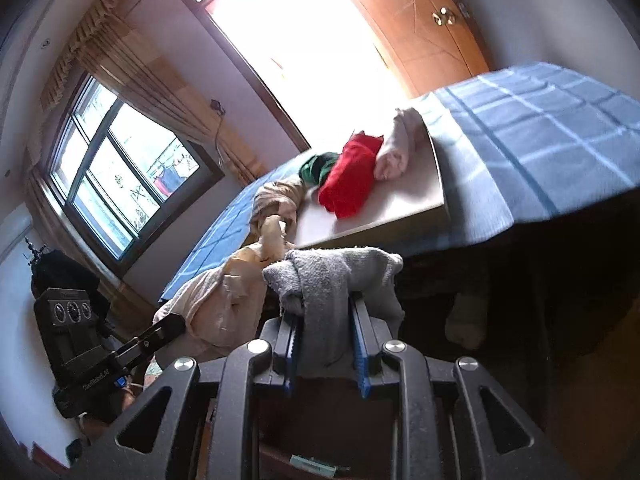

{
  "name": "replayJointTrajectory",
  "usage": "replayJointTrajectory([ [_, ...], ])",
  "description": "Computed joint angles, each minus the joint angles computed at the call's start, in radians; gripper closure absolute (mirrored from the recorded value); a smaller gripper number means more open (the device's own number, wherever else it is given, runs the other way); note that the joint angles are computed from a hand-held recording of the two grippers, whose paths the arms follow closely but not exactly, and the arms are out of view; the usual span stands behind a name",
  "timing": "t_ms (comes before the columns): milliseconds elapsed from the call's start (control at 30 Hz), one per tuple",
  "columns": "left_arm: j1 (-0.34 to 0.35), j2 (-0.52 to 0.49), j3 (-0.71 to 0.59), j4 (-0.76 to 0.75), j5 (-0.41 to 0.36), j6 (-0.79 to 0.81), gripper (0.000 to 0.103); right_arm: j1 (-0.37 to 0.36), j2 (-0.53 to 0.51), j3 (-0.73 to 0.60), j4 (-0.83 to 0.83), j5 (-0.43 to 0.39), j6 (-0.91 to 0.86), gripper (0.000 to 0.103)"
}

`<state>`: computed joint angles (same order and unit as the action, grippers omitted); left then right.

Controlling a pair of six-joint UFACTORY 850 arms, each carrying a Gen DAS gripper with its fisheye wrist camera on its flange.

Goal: Take underwear out of drawer

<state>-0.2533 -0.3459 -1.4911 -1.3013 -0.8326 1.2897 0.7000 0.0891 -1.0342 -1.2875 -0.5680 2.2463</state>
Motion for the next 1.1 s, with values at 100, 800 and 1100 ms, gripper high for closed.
replayJointTrajectory([
  [100, -0.006, -0.009, -0.020, -0.035, -0.001, 0.016, 0.090, -0.006, -0.005, -0.012, -0.025, 0.002, 0.014, 0.078],
  [800, -0.129, -0.280, -0.265, 0.875, -0.251, -0.243, 0.042, -0.036, 0.015, 0.029, 0.003, 0.028, 0.035, 0.078],
  [1100, -0.153, -0.378, -0.401, 0.988, -0.388, -0.212, 0.025, -0.043, 0.012, 0.036, 0.025, 0.061, 0.028, 0.078],
])
